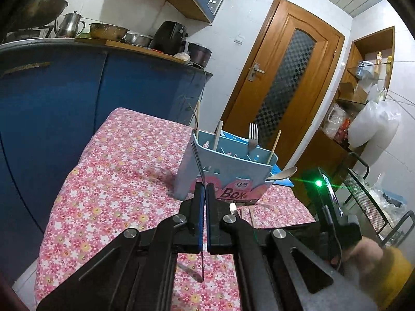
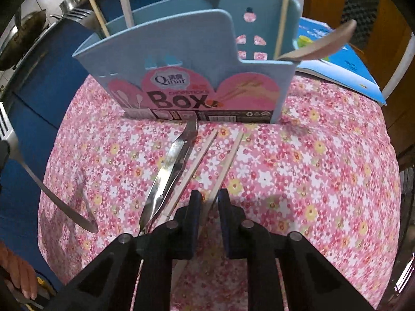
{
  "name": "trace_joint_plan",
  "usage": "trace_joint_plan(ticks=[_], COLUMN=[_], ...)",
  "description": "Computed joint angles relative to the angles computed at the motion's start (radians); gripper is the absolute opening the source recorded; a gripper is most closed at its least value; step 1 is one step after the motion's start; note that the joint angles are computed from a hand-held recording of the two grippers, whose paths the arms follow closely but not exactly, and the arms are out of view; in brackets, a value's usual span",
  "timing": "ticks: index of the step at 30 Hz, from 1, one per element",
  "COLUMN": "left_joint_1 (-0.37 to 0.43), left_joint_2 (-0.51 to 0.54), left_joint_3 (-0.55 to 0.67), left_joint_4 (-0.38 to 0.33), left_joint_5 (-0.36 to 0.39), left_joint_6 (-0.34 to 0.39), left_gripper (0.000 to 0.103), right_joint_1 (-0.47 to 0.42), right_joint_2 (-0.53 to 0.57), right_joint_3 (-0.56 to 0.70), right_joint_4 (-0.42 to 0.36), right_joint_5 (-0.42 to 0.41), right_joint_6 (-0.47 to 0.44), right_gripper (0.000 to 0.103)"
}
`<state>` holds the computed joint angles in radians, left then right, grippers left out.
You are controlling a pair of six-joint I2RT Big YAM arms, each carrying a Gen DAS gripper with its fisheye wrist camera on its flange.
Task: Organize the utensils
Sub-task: 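Lift the knife toward the box with the left tool while the right grasps a wooden chopstick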
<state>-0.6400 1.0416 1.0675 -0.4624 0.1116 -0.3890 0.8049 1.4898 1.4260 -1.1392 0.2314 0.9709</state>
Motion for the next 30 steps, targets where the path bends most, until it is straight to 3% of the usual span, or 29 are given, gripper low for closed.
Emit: trace_joint_plan(ticks=[4,8,15,21,30], left_joint_1=[-0.006,-0.012,-0.023,-0.039,-0.059], left_joint_2=[0.002,0.005,0.007,-0.001,0.015], left_joint_3=[0.003,0.006,0.017,0.031,0.105], left_joint_4=[-0.006,-0.007,-0.014,-0.011,-0.005], left_joint_5=[-0.007,-0.016,-0.025,-0.042,-0.074], left_joint_6=[0.0,0.001,-0.001,0.01,0.047], left_gripper=[0.0,0.0,0.0,0.0,0.0], right_joint_1=[-0.013,-0.011,0.041,0.1,0.175], right_joint_2=[-0.003,-0.069,-0.162,-0.245,-0.31], right_joint_3=[-0.012,-0.095,-0.175,-0.218,-0.221], right_joint_4=[0.026,0.124,0.23,0.331,0.445], right_joint_5=[-0.027,-0.024,0.041,0.159,0.401], right_joint_6=[0.001,0.031,0.06,0.041,-0.095], right_gripper=[0.011,0.007,0.007,0.007,0.007])
